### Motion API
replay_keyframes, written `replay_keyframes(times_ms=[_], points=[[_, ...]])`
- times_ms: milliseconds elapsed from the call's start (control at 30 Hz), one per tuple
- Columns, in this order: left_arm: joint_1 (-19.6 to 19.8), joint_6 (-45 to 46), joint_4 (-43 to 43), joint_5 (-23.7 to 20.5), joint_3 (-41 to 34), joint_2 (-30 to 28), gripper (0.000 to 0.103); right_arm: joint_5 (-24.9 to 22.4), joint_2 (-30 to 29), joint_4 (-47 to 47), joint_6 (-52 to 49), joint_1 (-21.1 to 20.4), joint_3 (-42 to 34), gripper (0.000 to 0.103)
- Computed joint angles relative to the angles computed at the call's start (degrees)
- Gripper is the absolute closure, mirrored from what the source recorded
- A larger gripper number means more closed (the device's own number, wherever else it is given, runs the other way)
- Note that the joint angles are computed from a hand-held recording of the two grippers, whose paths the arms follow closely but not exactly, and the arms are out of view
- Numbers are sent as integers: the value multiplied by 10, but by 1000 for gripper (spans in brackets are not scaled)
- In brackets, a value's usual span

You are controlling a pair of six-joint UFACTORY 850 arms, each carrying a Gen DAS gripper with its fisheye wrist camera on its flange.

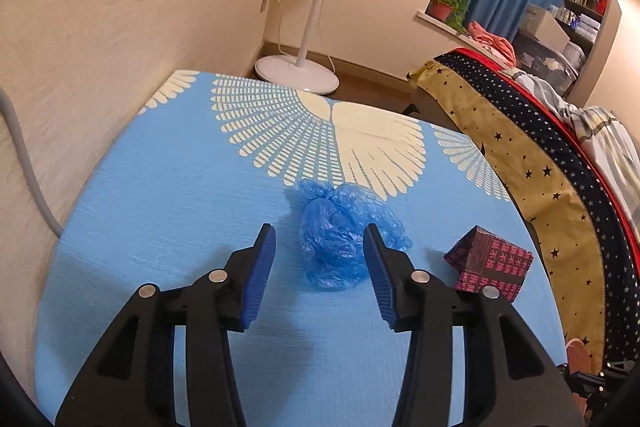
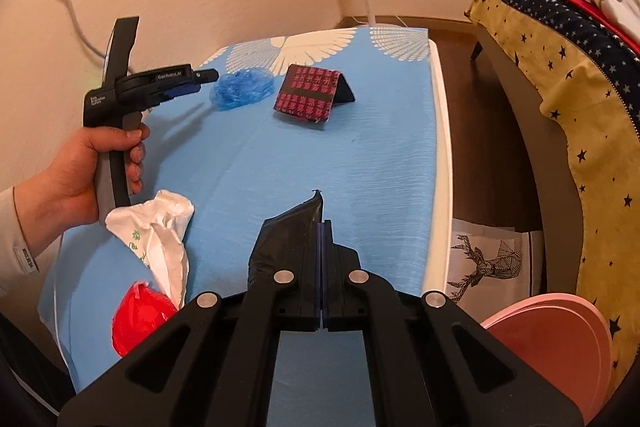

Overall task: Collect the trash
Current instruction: 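Grasp the black plastic wrapper with the right tool and lift it, then grasp the blue plastic bag with the left tool while the right tool holds the black wrapper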

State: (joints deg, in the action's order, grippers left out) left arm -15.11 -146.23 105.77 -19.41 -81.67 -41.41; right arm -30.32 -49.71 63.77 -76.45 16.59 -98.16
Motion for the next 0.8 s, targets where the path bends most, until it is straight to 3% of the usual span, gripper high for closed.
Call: replay_keyframes(times_ms=[133,200,267,367,800], points=[[3,63,-65,20,-17,-13,59,-1,3,16,-10,-2,1,103],[4,55,-58,27,-18,-14,74,-1,6,24,-15,-3,4,103],[5,94,-94,31,-24,-16,96,-2,9,31,-21,-4,6,103],[2,106,-99,29,-23,-12,102,-2,13,44,-33,-4,10,103],[-33,149,-116,-26,17,50,103,-2,40,120,-114,-5,39,103]])
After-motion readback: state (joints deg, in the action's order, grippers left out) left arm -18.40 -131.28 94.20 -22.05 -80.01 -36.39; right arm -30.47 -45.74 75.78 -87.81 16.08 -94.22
